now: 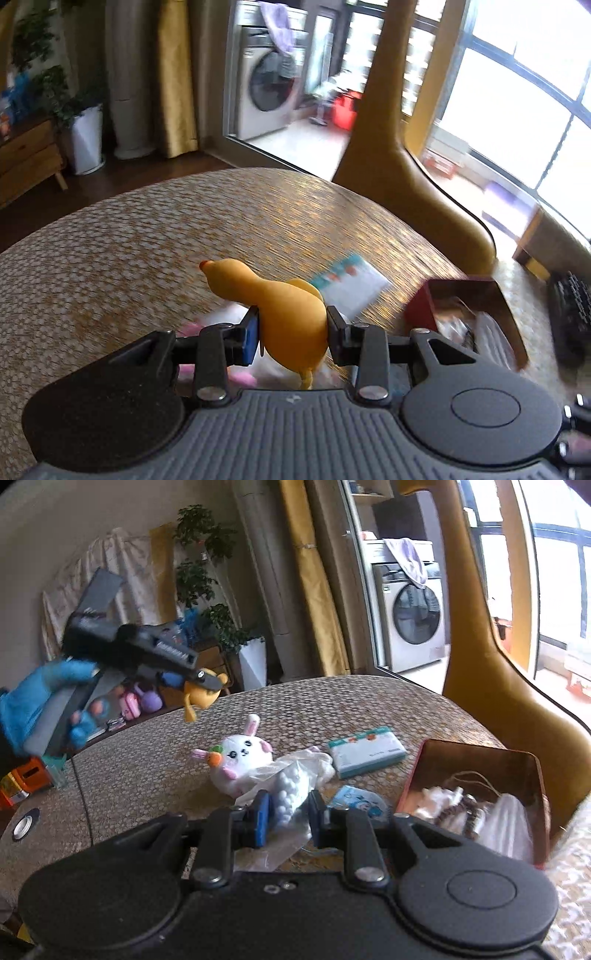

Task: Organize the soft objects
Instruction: 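Carry the chicken in the left gripper and the bag in the right gripper to the red box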

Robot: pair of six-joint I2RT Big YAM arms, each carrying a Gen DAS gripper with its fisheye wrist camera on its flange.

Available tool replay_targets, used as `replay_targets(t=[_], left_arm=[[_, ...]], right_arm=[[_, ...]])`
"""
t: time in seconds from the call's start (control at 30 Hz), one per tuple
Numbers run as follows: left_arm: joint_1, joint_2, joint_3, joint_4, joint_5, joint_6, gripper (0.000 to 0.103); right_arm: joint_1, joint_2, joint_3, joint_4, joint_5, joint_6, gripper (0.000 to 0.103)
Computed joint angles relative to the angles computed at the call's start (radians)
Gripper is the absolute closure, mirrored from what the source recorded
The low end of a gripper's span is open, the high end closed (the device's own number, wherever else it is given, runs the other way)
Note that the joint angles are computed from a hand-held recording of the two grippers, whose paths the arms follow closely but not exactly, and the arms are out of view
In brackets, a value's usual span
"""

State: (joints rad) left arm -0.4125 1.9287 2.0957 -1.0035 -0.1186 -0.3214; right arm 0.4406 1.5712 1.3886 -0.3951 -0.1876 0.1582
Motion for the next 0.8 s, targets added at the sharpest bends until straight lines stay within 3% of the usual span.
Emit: replay_targets(t=[0.43, 0.8], left_arm=[[-0.122, 0.011, -0.016, 0.028, 0.041, 0.044, 0.067], [-0.195, 0.11, 0.109, -0.009, 0.07, 0.063, 0.067]], right_arm=[[-0.091, -0.088, -0.095, -0.005, 0.022, 0.064, 0.082], [-0.184, -0.08, -0.101, 0.009, 0.087, 0.083, 0.082]])
